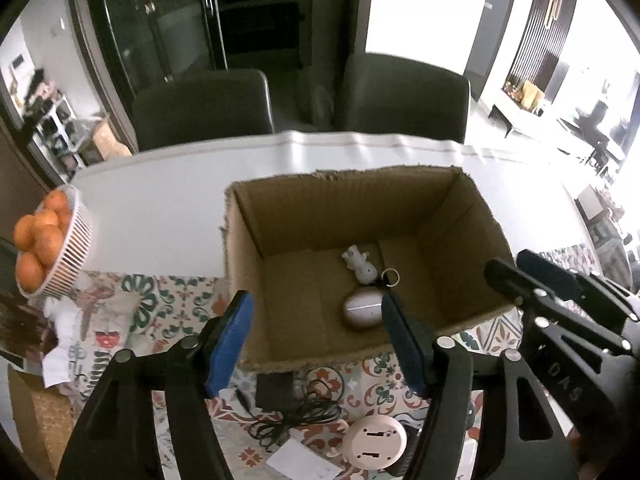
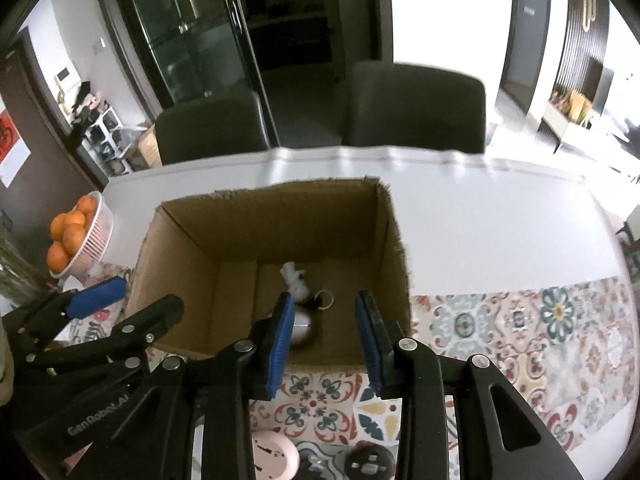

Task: Organize rigid objects
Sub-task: 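Open both tools to drop the speaker and figurine into the box, then withdraw both tools from the box back toward the remaining items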

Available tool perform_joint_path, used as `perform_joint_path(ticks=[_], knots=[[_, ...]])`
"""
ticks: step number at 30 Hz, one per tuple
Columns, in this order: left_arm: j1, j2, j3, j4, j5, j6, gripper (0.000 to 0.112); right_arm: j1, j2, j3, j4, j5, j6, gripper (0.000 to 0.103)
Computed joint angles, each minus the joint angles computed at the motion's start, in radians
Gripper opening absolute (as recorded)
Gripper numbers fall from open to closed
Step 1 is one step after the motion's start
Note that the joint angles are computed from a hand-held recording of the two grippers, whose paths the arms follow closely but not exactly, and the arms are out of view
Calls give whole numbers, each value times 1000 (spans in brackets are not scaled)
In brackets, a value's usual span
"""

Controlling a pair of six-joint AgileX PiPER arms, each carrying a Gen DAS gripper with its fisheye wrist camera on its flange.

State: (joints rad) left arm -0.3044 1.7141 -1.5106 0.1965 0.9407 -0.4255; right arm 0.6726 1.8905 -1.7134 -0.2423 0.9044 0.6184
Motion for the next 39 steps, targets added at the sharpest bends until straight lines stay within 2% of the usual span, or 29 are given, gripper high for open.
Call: perform_joint_path(ticks=[3, 8, 13, 22, 31, 39], knots=[[-29, -64, 60, 68, -26, -57, 74, 35, -52, 47, -79, -12, 79, 38], [-78, -162, 155, 183, -59, -150, 86, 95, -132, 131, -211, -26, 209, 58], [-123, -254, 245, 295, -73, -260, 94, 149, -197, 209, -301, -14, 313, 63], [-242, -415, 417, 520, -80, -474, 101, 267, -318, 366, -498, 5, 560, 72], [-388, -531, 542, 653, -19, -638, 103, 394, -406, 482, -637, 82, 744, 77], [-529, -600, 635, 714, 49, -781, 103, 506, -468, 582, -704, 156, 875, 79]])
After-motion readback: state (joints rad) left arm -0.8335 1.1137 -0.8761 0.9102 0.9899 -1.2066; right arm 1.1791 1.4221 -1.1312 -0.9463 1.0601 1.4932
